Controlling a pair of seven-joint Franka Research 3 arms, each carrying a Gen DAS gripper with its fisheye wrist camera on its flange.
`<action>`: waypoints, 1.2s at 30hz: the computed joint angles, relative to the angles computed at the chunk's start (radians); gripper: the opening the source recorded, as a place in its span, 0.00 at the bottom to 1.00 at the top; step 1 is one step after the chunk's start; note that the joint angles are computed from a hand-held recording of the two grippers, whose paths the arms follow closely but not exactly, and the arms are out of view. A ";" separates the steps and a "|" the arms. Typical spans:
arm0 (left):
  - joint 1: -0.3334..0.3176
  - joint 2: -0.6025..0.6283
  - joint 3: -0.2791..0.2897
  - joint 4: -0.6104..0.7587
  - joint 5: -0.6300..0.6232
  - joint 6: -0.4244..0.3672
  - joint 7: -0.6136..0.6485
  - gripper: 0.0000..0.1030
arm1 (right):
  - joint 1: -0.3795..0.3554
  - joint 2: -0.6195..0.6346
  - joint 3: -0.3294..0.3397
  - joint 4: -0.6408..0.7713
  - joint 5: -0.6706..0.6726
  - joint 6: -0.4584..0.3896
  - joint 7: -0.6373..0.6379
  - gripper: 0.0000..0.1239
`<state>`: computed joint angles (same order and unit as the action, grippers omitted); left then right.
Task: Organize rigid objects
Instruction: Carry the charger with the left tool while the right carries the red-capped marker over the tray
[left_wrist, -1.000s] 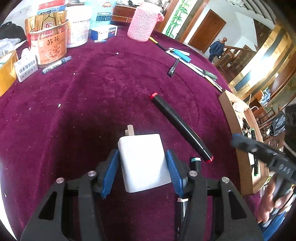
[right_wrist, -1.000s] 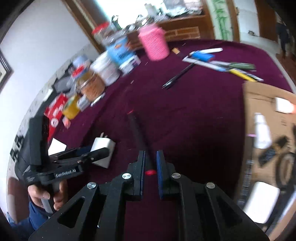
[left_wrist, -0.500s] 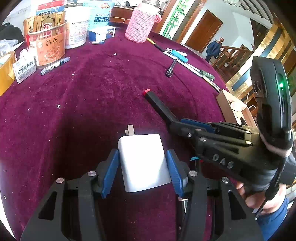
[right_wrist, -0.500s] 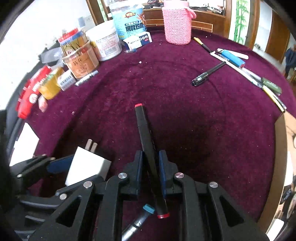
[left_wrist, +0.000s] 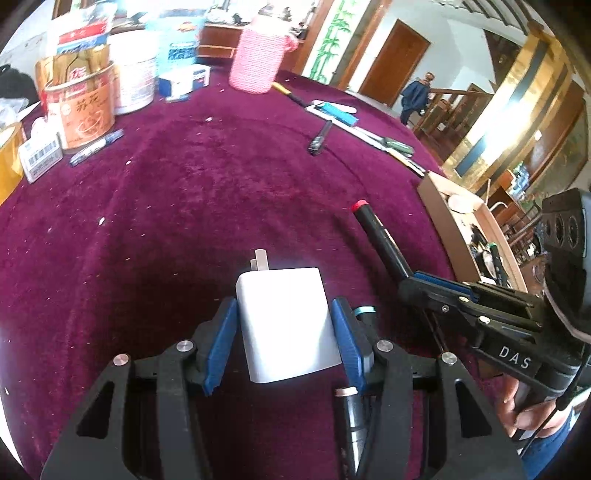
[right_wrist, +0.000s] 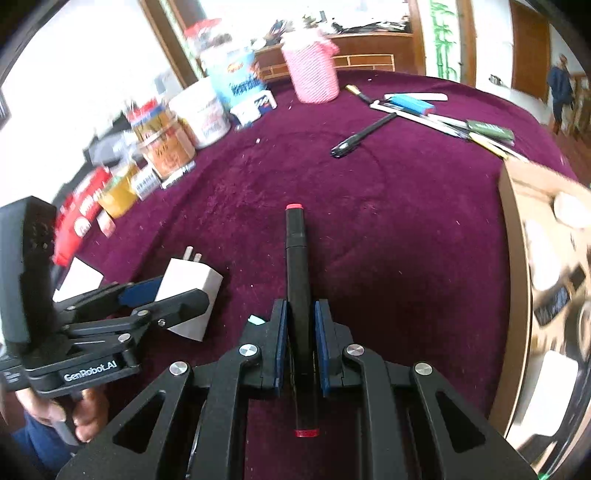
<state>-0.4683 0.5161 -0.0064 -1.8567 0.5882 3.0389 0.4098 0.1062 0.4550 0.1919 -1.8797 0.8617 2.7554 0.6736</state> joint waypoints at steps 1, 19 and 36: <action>-0.018 0.000 0.018 0.003 0.014 0.003 -0.010 0.48 | -0.017 0.000 0.013 -0.002 0.028 -0.003 -0.020 0.10; -0.101 0.003 0.078 0.078 0.373 -0.142 -0.287 0.49 | -0.015 -0.017 0.012 -0.009 0.165 -0.019 -0.145 0.10; -0.042 -0.003 0.005 0.087 0.496 -0.188 -0.377 0.49 | -0.025 -0.036 0.002 -0.016 0.230 -0.020 -0.174 0.10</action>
<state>-0.5106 0.5133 -0.0011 -1.7695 1.0840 2.8513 0.0333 0.0811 0.4187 0.1936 -1.8959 1.0920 2.7349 0.4997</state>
